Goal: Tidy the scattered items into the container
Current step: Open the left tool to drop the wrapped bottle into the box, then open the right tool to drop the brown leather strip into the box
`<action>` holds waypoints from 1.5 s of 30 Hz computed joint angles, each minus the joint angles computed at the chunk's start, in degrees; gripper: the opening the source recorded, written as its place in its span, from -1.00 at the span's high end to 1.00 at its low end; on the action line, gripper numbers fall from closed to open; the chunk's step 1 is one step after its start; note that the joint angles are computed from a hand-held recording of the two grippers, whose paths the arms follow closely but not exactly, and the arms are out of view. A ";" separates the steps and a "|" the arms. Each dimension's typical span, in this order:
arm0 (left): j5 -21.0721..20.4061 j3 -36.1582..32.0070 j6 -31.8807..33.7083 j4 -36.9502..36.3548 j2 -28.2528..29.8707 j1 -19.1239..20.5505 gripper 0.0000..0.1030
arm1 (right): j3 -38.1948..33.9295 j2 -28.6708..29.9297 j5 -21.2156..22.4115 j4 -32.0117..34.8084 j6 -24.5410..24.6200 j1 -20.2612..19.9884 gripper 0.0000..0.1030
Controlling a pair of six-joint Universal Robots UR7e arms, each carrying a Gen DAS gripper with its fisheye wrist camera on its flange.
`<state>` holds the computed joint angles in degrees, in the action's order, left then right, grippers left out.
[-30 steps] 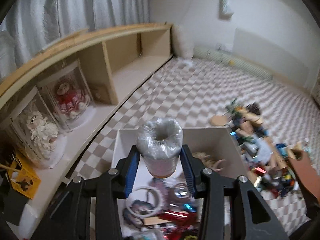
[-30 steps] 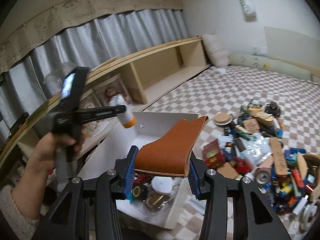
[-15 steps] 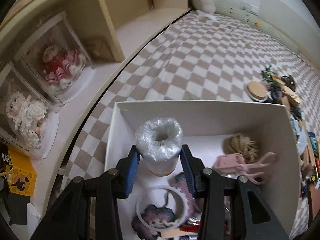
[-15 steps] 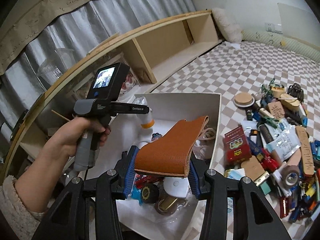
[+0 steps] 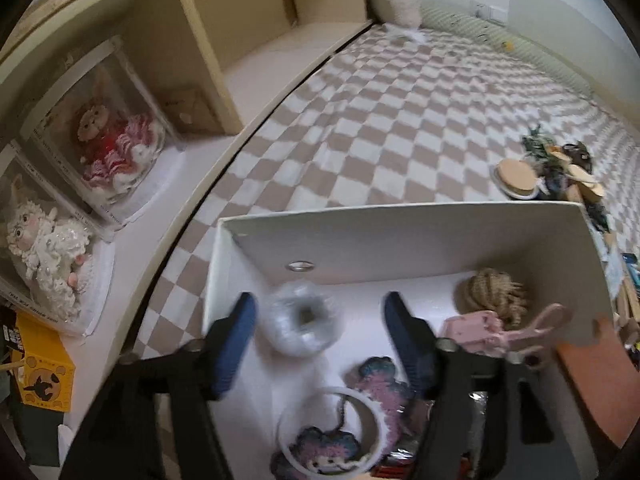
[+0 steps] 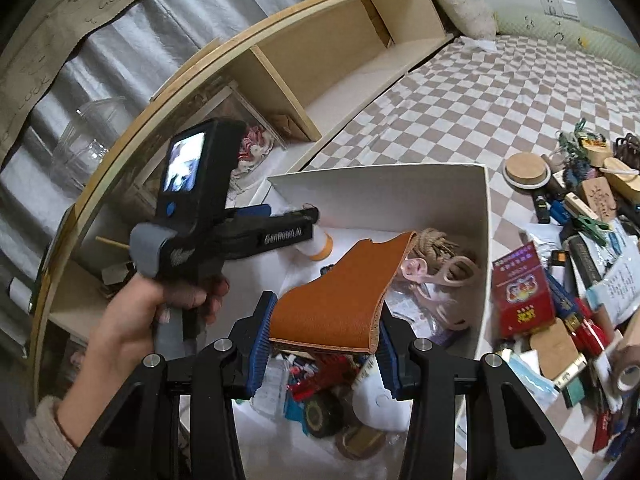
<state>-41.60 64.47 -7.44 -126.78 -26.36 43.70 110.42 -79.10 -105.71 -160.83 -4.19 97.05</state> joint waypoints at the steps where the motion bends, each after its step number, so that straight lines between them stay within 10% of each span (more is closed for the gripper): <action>1: 0.64 1.10 1.07 -1.57 -0.37 -0.34 -0.43 | -0.84 0.47 0.44 0.88 0.33 -0.17 0.10; 21: 1.89 16.61 10.54 -24.55 -11.33 -1.41 -0.66 | -16.07 14.09 8.15 9.52 11.56 -4.68 0.09; 23: 1.32 17.22 10.48 -25.18 -11.66 -1.40 -0.66 | -16.85 14.72 9.39 10.84 13.60 -5.40 -0.07; 25: 0.57 17.45 10.00 -25.17 -11.81 -1.43 -0.66 | -16.39 14.73 9.58 9.91 14.38 -5.83 -0.76; 40: -1.25 20.75 8.62 -25.47 -14.33 -3.36 -0.67 | -10.76 7.84 10.54 5.46 11.98 -4.93 -0.79; 45: -3.63 24.06 6.70 -27.51 -16.78 -3.81 -1.00 | -7.09 4.77 7.62 2.76 10.93 -3.38 -1.00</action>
<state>-45.23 88.53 -0.74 -154.29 -43.13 39.89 103.33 -74.33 -98.09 -158.06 6.75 93.67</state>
